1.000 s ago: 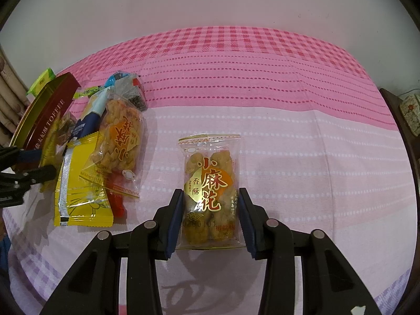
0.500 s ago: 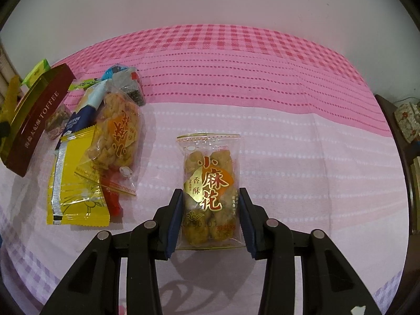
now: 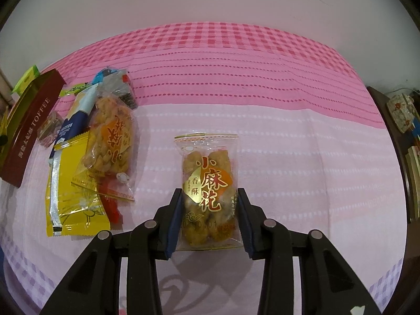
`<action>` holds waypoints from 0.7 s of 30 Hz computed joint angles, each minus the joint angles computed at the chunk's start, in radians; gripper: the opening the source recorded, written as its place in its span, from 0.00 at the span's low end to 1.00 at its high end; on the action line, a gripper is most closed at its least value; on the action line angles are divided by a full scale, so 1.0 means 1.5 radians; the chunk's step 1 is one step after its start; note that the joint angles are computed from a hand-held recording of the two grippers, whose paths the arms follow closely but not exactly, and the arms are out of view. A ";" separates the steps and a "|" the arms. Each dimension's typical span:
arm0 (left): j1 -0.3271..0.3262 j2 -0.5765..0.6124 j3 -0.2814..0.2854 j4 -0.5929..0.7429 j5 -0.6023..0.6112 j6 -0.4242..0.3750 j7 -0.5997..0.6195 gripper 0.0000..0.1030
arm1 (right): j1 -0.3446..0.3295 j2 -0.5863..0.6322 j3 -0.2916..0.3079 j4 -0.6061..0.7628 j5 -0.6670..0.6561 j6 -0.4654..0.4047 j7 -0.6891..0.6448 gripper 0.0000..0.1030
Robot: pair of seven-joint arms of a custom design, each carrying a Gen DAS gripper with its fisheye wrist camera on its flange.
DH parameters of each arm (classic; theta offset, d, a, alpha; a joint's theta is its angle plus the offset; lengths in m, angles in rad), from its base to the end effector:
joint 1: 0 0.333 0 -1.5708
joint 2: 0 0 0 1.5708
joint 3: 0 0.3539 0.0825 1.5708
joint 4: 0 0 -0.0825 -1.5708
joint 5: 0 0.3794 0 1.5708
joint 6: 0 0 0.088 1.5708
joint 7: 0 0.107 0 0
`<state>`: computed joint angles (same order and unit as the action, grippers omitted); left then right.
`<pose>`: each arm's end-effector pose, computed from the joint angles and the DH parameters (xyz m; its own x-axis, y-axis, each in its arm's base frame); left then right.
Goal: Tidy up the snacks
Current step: 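Carry the yellow pouch into the tin with the left gripper and release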
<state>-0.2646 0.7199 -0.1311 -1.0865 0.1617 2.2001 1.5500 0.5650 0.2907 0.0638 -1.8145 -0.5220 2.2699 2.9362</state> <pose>0.7591 -0.2696 0.4742 -0.3713 -0.9264 -0.0630 -0.8460 0.3655 -0.3882 0.5393 0.3721 0.4381 -0.4183 -0.9082 -0.0103 -0.8206 0.3828 -0.4243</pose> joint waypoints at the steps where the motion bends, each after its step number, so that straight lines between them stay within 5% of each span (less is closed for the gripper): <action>1: -0.001 0.005 0.000 0.004 0.001 -0.003 0.002 0.60 | 0.001 0.001 0.000 0.002 0.001 -0.003 0.003 0.34; 21: -0.013 0.026 0.013 0.012 0.023 -0.050 -0.016 0.61 | 0.021 -0.018 0.005 0.053 -0.033 -0.095 0.100 0.33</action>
